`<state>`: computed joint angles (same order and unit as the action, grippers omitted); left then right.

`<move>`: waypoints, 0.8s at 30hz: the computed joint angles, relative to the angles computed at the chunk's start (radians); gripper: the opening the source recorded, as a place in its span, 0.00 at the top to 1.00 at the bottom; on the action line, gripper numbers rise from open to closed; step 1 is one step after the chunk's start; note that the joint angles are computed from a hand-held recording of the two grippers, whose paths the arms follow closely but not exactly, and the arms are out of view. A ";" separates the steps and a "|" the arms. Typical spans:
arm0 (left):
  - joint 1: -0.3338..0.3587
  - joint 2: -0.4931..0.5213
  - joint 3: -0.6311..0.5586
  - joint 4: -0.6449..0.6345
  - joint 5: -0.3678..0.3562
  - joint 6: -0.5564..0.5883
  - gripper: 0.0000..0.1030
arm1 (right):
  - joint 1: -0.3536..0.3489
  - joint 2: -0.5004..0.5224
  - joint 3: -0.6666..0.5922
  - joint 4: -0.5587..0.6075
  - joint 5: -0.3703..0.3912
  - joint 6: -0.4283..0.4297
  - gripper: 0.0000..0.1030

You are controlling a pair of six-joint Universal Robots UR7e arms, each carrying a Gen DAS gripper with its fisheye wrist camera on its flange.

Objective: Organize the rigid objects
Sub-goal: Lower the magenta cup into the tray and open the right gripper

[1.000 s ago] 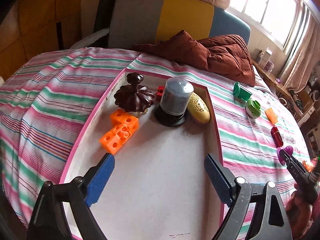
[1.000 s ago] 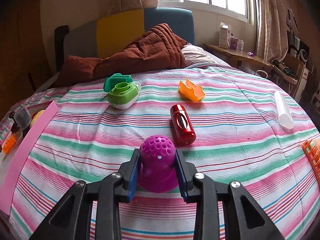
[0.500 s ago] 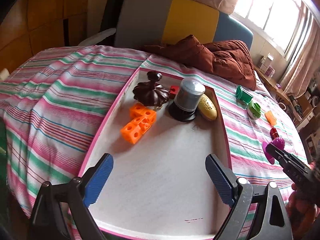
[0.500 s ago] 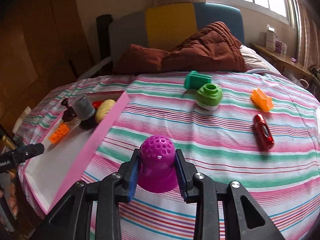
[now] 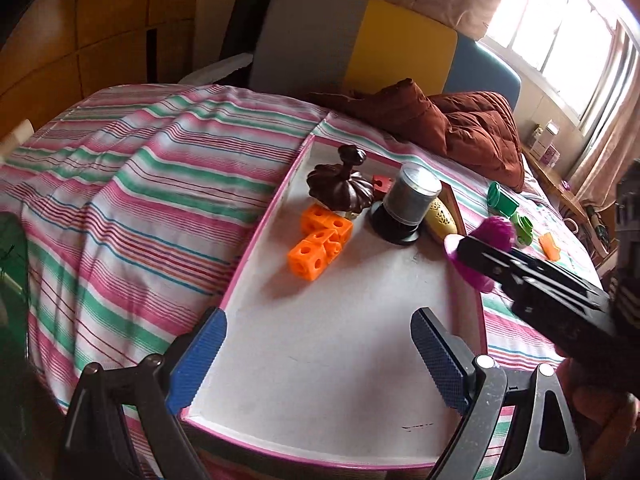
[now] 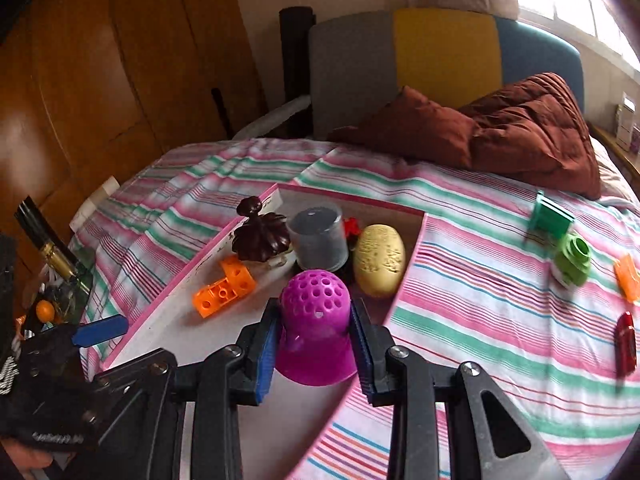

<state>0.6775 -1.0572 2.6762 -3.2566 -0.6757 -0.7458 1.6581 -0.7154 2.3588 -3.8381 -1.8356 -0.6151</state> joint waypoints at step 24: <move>-0.004 -0.010 0.023 -0.027 0.009 -0.044 0.09 | -0.011 0.020 0.019 -0.093 -0.067 0.047 0.64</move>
<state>0.6734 -1.0674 2.6996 -3.2836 -0.6663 -0.7893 1.6469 -0.6951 2.3778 -3.9311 -1.9029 -0.5678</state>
